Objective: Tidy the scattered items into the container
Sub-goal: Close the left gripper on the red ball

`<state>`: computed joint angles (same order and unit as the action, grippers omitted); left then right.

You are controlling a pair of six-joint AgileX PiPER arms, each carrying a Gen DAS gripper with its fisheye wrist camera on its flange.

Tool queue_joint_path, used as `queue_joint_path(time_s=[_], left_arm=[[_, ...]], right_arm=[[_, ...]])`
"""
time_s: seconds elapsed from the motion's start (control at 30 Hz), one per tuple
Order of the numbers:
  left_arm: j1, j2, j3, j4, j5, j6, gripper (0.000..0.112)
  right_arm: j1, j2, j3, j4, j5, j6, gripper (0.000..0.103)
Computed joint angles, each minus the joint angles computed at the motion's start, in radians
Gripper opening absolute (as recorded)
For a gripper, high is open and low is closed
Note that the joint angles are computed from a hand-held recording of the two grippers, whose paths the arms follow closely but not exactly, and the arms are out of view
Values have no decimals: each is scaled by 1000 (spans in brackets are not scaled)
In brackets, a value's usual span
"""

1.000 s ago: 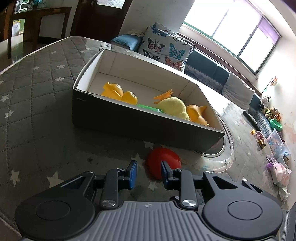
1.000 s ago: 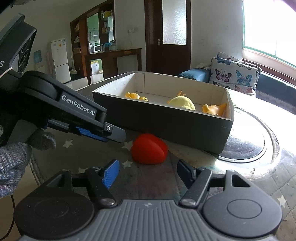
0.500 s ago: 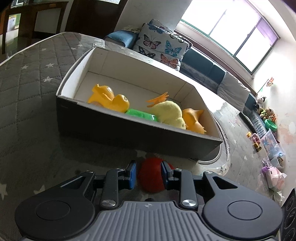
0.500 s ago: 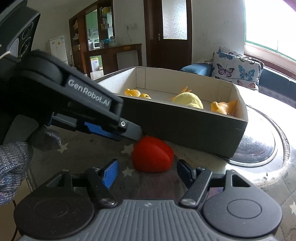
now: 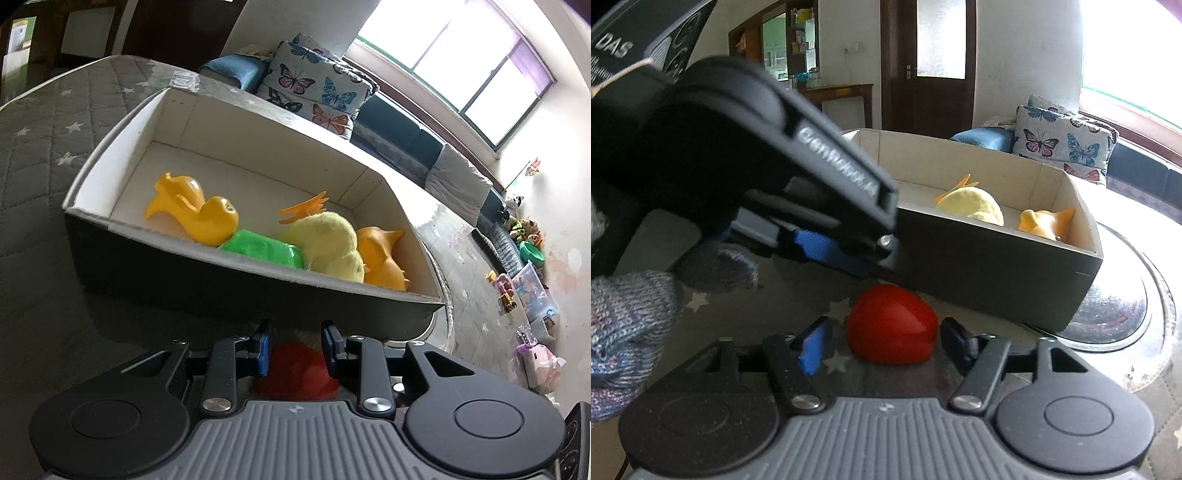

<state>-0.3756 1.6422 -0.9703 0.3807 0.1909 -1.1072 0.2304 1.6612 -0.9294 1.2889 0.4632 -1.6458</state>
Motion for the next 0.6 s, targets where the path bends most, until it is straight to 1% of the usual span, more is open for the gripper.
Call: queue_joint_path(time_s=[0.2, 0.3, 0.37, 0.5, 0.6], left_arm=[[14, 39, -31, -191, 16, 190, 31], [12, 44, -32, -239, 22, 237, 31], [15, 39, -25, -308, 19, 301, 31], [0, 21, -10, -375, 30, 375, 32], [-6, 15, 3, -526, 25, 514, 32]], right_arm=[[-10, 10, -9, -26, 12, 17, 57], [-24, 11, -13, -42, 33, 10, 57], [-40, 12, -17, -60, 57, 7, 57], [-89, 11, -28, -112, 136, 3, 58], [-130, 6, -27, -135, 191, -22, 58]])
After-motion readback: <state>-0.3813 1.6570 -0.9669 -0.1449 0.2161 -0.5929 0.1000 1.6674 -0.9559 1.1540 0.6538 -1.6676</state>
